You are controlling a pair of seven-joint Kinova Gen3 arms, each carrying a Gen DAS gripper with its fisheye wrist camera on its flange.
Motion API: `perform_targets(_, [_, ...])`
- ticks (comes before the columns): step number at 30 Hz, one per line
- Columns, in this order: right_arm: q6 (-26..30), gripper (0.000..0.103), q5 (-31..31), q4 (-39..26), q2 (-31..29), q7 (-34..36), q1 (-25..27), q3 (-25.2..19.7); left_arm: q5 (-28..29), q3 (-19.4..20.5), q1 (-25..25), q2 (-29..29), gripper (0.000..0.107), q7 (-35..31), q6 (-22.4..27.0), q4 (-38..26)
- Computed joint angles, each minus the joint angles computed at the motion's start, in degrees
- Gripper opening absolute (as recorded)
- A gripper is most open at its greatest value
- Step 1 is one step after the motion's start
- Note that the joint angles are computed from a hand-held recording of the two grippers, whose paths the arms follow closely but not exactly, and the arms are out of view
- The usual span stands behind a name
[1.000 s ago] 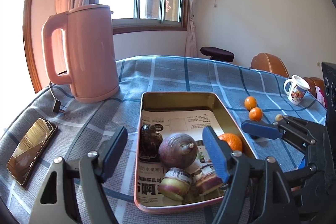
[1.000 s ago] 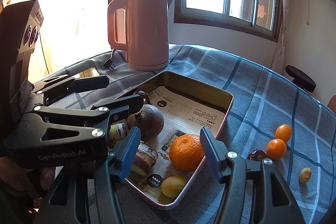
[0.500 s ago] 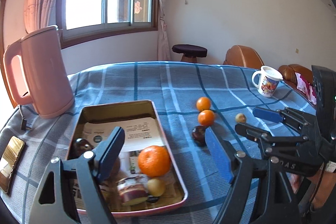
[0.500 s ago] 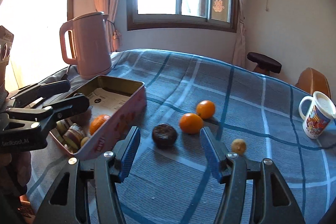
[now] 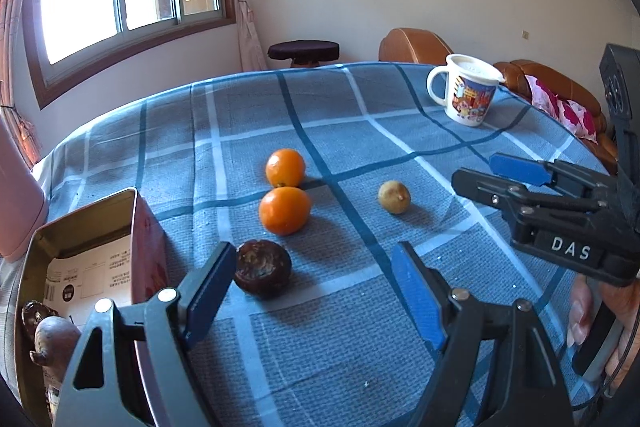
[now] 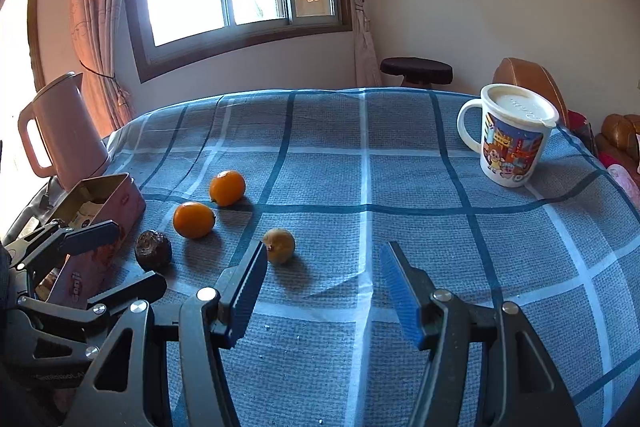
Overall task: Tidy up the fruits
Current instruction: 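Close left tool on another dark round pastry while right tool grasps another brown fruit, then lift dark pastry in left tool and brown fruit in right tool off the table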
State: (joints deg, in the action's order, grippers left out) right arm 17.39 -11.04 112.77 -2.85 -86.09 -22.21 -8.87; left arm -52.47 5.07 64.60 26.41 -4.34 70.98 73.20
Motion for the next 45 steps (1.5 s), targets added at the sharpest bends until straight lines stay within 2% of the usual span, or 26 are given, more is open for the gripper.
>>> perform_targets(4, [-0.4,0.061,0.0,-0.2,0.8,-0.2,-0.2,-0.2,-0.2,-0.2,-0.6,-1.1,0.082,1.0,0.6,2.3])
perform_targets(7, [-0.2,0.061,4.0,-0.9,1.3,-4.0,-0.2,-1.3,-0.1,0.8,-2.4,-3.2,0.083,3.4,-1.0,5.4])
perform_targets(11, [1.0,0.061,9.0,-2.6,2.3,-8.5,-1.0,-2.2,-0.6,1.1,-2.3,-3.0,0.084,4.0,1.7,5.5])
perform_targets(16, [4.3,0.061,15.4,-6.1,5.1,-13.3,-3.1,-2.6,-1.2,1.8,-3.3,-4.2,0.084,6.4,2.2,7.4])
perform_targets(18, [6.4,0.061,14.5,-8.1,6.9,-11.9,-3.4,-2.6,-1.3,2.3,-3.9,-4.5,0.084,6.6,1.3,7.8])
perform_targets(23, [12.2,0.061,14.1,-13.0,10.7,-9.9,-4.8,-2.3,-0.5,3.0,-5.1,-3.3,0.084,2.4,-0.9,5.9])
perform_targets(25, [14.8,0.052,14.4,-14.8,12.1,-9.8,-5.5,-1.9,0.4,2.8,-5.5,-2.9,0.084,0.8,-1.6,5.1])
perform_targets(28, [15.6,0.040,11.7,-15.5,12.8,-7.2,-4.5,-2.2,3.4,2.7,-7.1,-2.8,0.082,-1.9,-3.8,4.6])
perform_targets(30, [15.4,0.036,9.7,-15.6,13.1,-5.6,-3.7,-2.2,5.4,2.3,-8.2,-3.5,0.076,-2.2,-6.5,5.4])
perform_targets(32, [15.7,0.031,7.2,-16.0,13.8,-3.6,-2.6,-2.5,7.4,2.3,-9.4,-4.0,0.052,-3.1,-8.6,6.2])
perform_targets(33, [15.4,0.028,5.9,-15.7,13.7,-2.4,-2.0,-2.7,8.1,2.2,-9.7,-4.3,0.050,-3.2,-9.5,6.6])
perform_targets(35, [15.2,0.028,4.6,-15.5,13.5,-0.6,-1.7,-2.9,8.7,1.9,-9.9,-4.7,0.040,-2.9,-10.6,7.3])
perform_targets(39, [14.6,0.028,5.5,-15.2,13.1,-0.6,-2.8,-2.4,8.1,1.5,-9.6,-5.5,0.040,-1.7,-12.0,8.6])
perform_targets(45, [11.9,0.028,-0.2,-13.4,11.9,5.0,-0.3,-3.6,5.5,1.5,-8.9,-6.4,0.039,1.2,-12.1,10.0])
